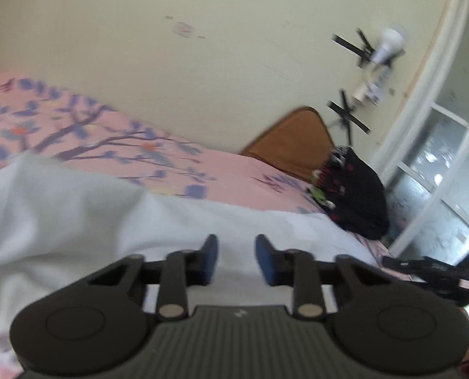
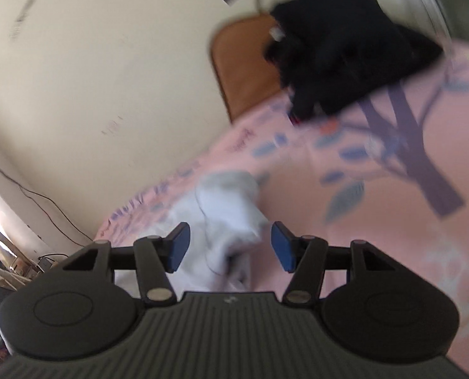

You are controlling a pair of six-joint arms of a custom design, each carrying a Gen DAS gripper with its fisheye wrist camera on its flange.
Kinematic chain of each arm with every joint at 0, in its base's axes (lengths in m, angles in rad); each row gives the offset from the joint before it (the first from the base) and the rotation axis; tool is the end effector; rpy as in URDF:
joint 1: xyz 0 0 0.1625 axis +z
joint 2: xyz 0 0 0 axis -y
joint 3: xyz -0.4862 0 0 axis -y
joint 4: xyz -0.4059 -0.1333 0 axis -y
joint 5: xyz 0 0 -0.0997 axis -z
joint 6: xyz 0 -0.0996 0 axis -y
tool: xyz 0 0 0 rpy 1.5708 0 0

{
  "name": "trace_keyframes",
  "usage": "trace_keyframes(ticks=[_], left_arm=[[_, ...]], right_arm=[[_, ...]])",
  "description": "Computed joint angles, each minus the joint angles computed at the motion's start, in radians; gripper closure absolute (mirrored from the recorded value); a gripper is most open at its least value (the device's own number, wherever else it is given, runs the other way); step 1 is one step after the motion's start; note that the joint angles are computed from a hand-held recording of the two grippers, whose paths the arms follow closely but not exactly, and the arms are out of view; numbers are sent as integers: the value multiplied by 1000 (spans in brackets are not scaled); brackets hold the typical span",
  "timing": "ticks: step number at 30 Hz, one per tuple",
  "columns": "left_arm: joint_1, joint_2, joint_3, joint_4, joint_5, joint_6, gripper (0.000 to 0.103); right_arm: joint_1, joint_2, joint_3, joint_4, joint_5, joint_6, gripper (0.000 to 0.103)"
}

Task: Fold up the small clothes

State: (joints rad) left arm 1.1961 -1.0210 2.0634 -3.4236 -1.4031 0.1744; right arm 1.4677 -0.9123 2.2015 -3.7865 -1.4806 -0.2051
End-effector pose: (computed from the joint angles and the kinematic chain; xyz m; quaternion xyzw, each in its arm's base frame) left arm -0.0795 -0.6119 0.2311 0.2165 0.8904 -0.3985 0.0373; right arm 0.0850 -0.5612 0.1773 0.0657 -0.8915 0.4473 0.0287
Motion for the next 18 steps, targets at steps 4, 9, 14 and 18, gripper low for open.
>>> trace_keyframes(ticks=[4,9,14,18], left_arm=[[-9,33,-40,59,28,1,92],[22,64,-92,151,68,-90,99],[29,52,-68,110,26,-108,99],[68,-8,17,-96,-126,-97,98]], right_arm=[[22,46,-64,131,12,-2,43],[95,113,-149,197,-82,-24,83],[157,117,-173,205,-12,-81,86],[234,145,-255,313,35,-183,86]])
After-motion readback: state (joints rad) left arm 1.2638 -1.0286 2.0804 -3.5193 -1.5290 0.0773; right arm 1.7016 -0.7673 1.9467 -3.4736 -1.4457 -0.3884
